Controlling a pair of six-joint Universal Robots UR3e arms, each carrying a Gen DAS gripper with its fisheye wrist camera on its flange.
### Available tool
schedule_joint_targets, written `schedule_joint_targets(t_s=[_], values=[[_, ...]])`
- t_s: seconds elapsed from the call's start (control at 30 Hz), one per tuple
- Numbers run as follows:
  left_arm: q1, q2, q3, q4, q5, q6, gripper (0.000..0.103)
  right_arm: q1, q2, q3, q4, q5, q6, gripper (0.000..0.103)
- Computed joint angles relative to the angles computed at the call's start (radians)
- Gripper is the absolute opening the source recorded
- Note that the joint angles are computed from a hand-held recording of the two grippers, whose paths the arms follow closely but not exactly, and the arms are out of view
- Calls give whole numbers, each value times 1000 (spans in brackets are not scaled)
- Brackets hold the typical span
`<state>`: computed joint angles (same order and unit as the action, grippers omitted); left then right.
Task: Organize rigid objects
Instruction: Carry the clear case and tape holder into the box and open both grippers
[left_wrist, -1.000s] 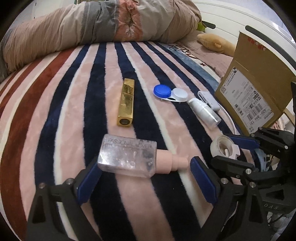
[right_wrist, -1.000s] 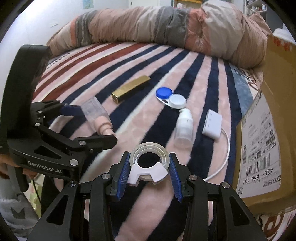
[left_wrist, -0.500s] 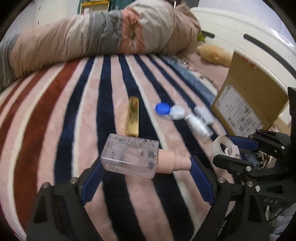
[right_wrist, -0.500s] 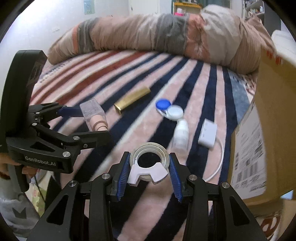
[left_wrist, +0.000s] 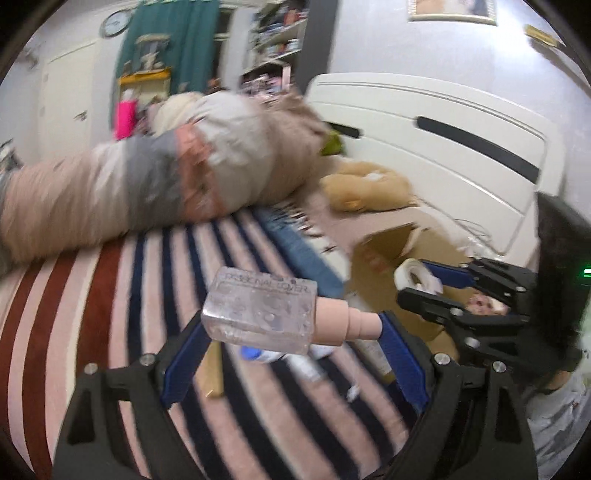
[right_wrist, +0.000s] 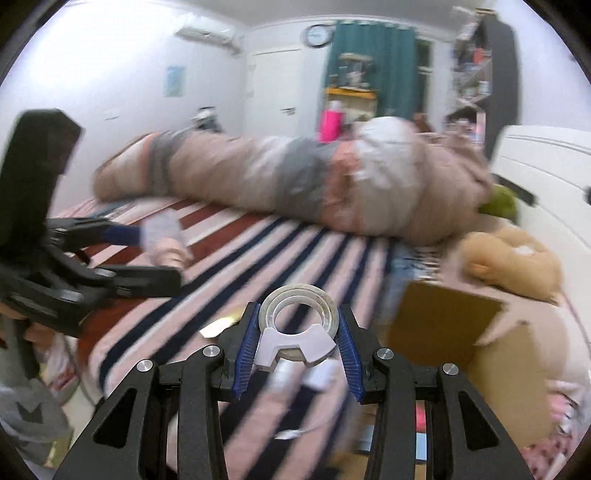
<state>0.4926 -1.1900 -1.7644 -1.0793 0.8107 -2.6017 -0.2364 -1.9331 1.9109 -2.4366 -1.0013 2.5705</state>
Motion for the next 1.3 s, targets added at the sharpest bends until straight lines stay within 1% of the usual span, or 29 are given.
schedule_joint_targets(t_s=[0.07,0.2,0.3,0.43,0.5,0.57,0.67,0.73,0.9,0.97,1.07,1.17,1.3], values=[[-134,-85,85,70,67,-68,88,-72,-16,0,21,0,-1,37],[-338,-269,288,57,123,-141,88,-236,-34,27,93,11,-71,37],[-490,-410,441,63,214,-196,88,-323,-43,60,142,5,-149,37],[-636,-589,659,1,327,-232,88,-414,-63,86,212,37,-238,37],[-681,-653,740,-33,390,-237,88,-440,-73,89,238,48,-272,37],[-712,-687,776,-51,450,-235,88,-454,-66,90,240,56,-293,38],[-723,-708,798,-73,475,-232,88,-497,-93,98,293,95,-332,39],[-732,-725,817,-83,496,-226,88,-494,-79,95,280,94,-316,39],[-772,-786,902,-134,608,-214,88,-509,-80,88,309,116,-322,39],[-781,-801,918,-145,634,-206,88,-507,-75,87,308,118,-325,39],[-785,-796,900,-127,650,-199,88,-511,-82,91,314,123,-332,39],[-775,-775,871,-107,647,-204,88,-511,-88,90,321,127,-330,40],[-738,-717,805,-75,604,-216,88,-508,-93,84,332,131,-334,42]])
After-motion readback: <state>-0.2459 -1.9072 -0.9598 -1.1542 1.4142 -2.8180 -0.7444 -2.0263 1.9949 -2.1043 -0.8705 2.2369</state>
